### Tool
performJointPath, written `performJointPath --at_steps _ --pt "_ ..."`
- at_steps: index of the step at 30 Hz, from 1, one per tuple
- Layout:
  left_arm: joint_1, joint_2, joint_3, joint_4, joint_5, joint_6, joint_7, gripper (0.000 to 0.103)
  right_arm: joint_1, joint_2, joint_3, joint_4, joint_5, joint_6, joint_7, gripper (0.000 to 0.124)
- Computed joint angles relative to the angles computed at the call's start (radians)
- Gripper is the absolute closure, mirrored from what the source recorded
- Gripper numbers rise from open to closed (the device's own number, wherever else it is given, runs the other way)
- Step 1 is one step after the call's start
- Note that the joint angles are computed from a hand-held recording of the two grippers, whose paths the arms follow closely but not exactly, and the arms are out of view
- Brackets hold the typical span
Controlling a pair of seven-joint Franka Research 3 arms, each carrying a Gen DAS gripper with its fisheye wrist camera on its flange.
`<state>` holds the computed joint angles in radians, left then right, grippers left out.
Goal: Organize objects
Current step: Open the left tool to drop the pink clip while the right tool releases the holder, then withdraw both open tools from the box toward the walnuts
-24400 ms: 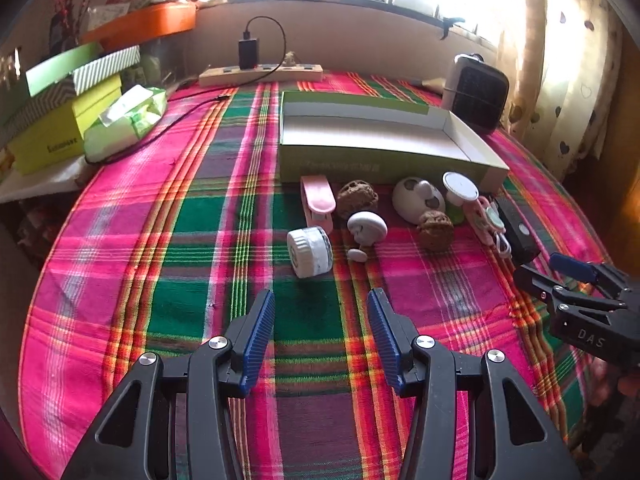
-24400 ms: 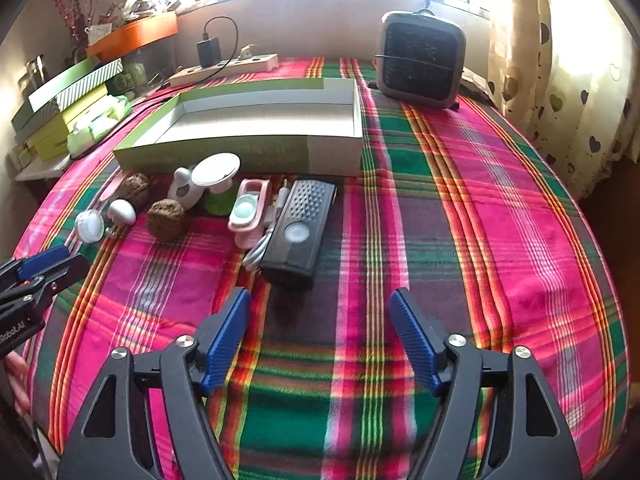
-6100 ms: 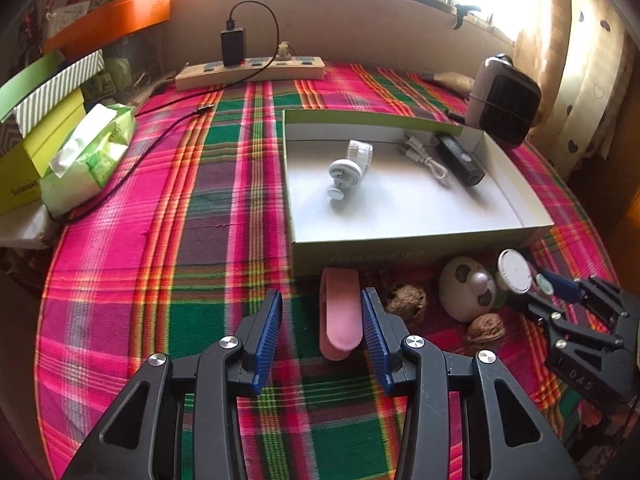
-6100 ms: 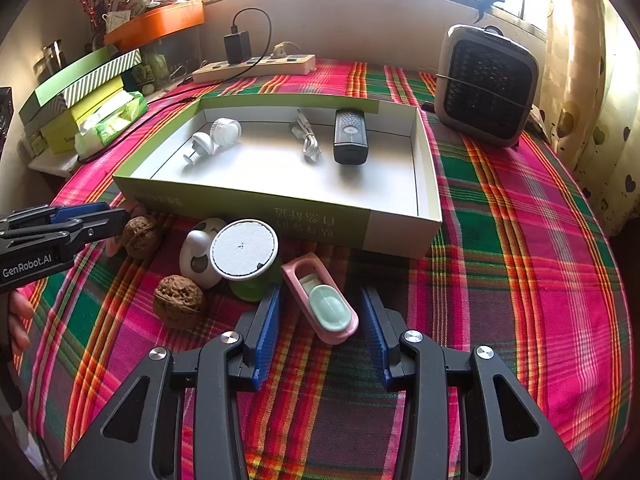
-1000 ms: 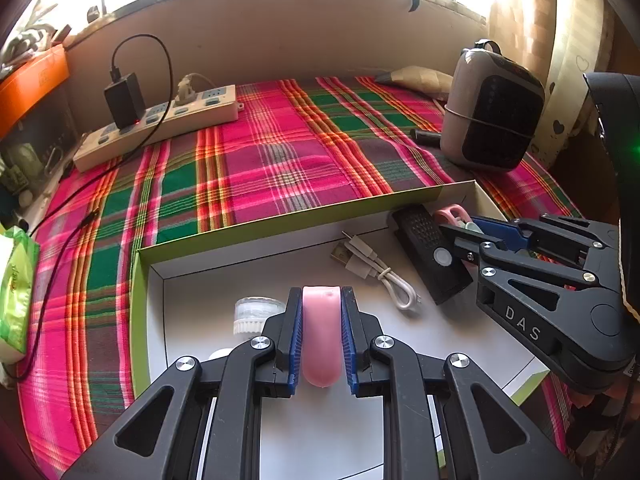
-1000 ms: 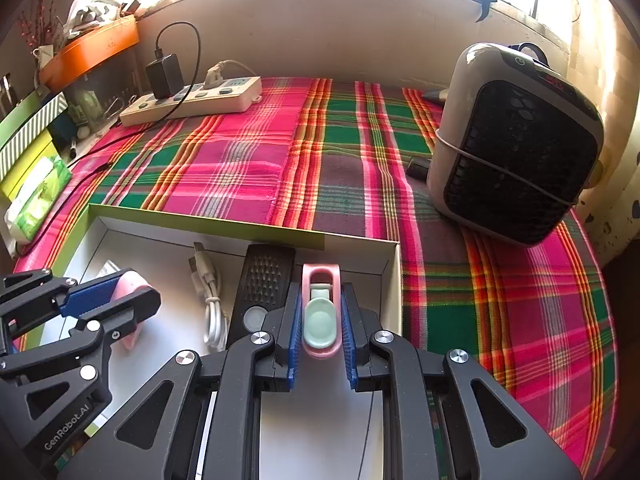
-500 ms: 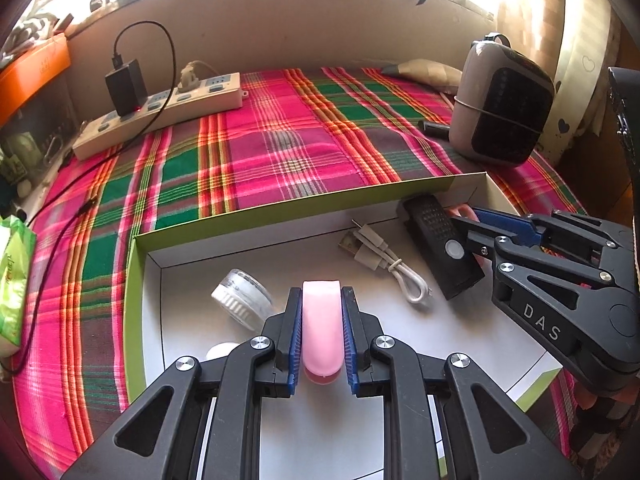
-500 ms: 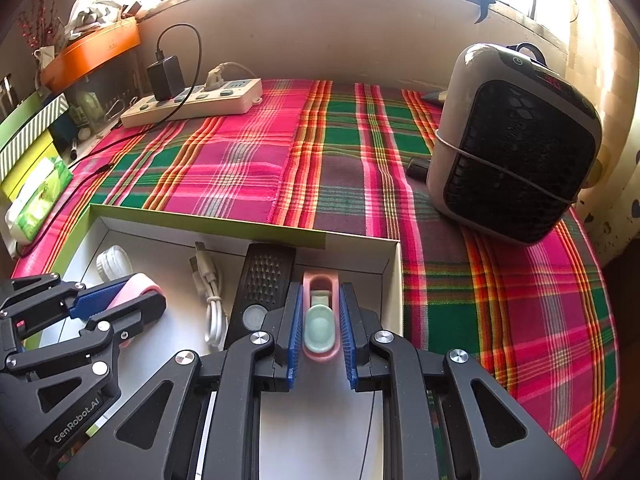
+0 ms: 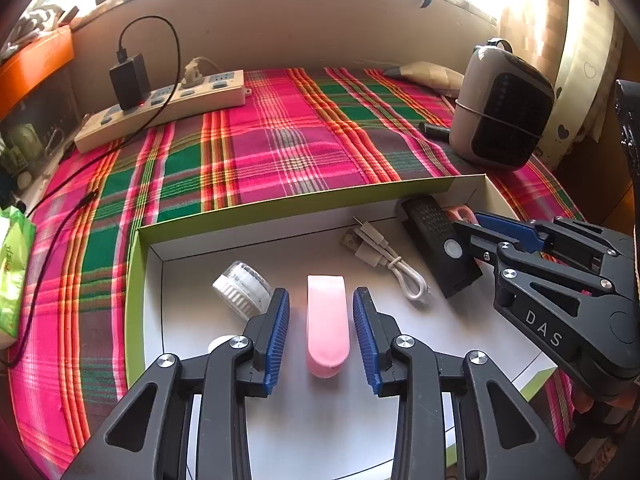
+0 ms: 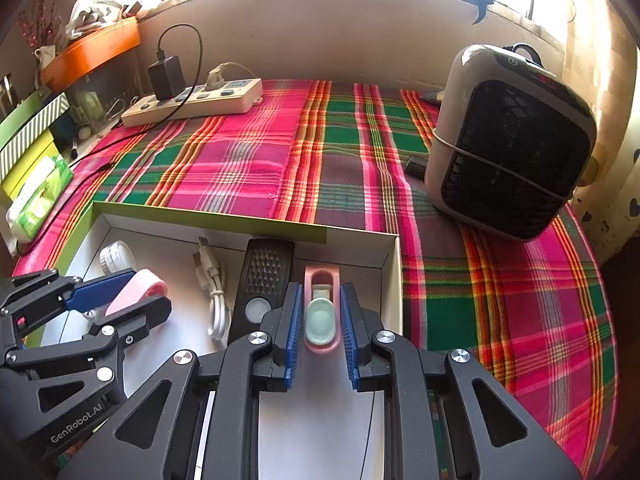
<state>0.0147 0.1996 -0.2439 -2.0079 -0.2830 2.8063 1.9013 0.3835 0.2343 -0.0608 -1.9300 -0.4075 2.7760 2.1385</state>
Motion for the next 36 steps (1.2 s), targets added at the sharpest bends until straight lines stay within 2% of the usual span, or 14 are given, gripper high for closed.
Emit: performJointPath --at_steps 3,14,32,36 --pt "0.003 -0.010 -0.003 -0.012 -0.011 0.005 0.009 0.071 0.006 -0.009 -0.006 -0.010 -0.023 0.008 0.020 0.093" --pt "-0.001 -0.075 0.006 -0.077 -0.098 0.033 0.064 0.070 0.007 -0.057 0.001 -0.056 -0.103 0.025 0.098 0.093" --pt "-0.083 -0.224 0.088 -0.232 -0.162 0.090 0.110 0.070 -0.042 -0.180 0.070 -0.192 -0.229 0.068 0.255 0.093" --pt "-0.118 -0.263 0.119 -0.268 -0.271 0.092 0.197 0.070 -0.060 -0.210 0.092 -0.230 -0.243 0.077 0.282 0.093"
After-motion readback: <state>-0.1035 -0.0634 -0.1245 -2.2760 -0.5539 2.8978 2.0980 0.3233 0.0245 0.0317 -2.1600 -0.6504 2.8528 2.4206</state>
